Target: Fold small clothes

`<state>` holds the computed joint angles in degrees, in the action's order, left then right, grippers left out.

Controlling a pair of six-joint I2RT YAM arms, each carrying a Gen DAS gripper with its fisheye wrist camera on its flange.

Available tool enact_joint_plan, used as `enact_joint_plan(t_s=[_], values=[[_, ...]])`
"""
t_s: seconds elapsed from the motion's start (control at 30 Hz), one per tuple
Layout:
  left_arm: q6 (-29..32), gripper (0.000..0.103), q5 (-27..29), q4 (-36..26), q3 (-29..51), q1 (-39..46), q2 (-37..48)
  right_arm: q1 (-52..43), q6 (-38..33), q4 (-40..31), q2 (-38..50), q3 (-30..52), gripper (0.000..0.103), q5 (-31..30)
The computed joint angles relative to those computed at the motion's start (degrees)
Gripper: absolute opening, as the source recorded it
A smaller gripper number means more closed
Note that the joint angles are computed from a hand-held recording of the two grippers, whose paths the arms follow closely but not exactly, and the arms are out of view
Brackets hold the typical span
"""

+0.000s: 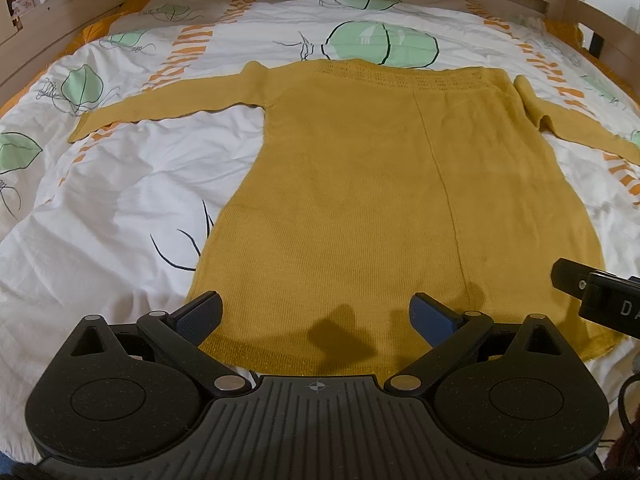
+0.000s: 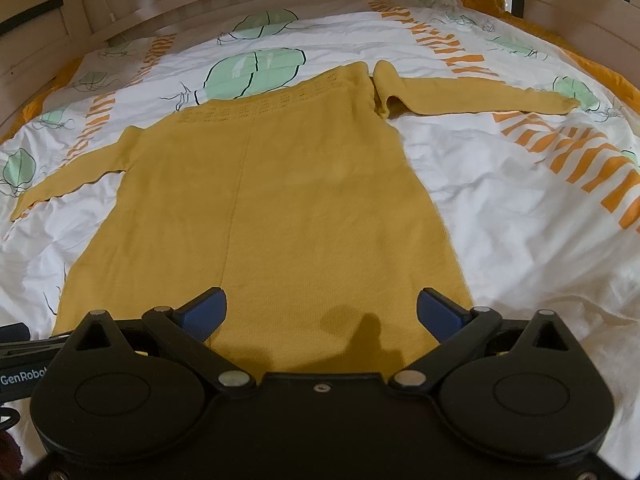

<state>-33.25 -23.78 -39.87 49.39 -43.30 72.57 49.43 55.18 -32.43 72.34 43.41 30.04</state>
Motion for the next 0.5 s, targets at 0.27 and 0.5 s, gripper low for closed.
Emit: enact_joint_plan(t_s=[0.27,0.5], values=[[0.50,0.101,0.46,0.48,-0.25,0.66,0.24,0.23,0.49,0.78,0.94,0.07,0.101,-0.21],[1.43,0.101,1.37,1.33,0.21,1.77,1.37,-0.68,-0.33,2.08,1.00,-0.30,0.101,-1.23]])
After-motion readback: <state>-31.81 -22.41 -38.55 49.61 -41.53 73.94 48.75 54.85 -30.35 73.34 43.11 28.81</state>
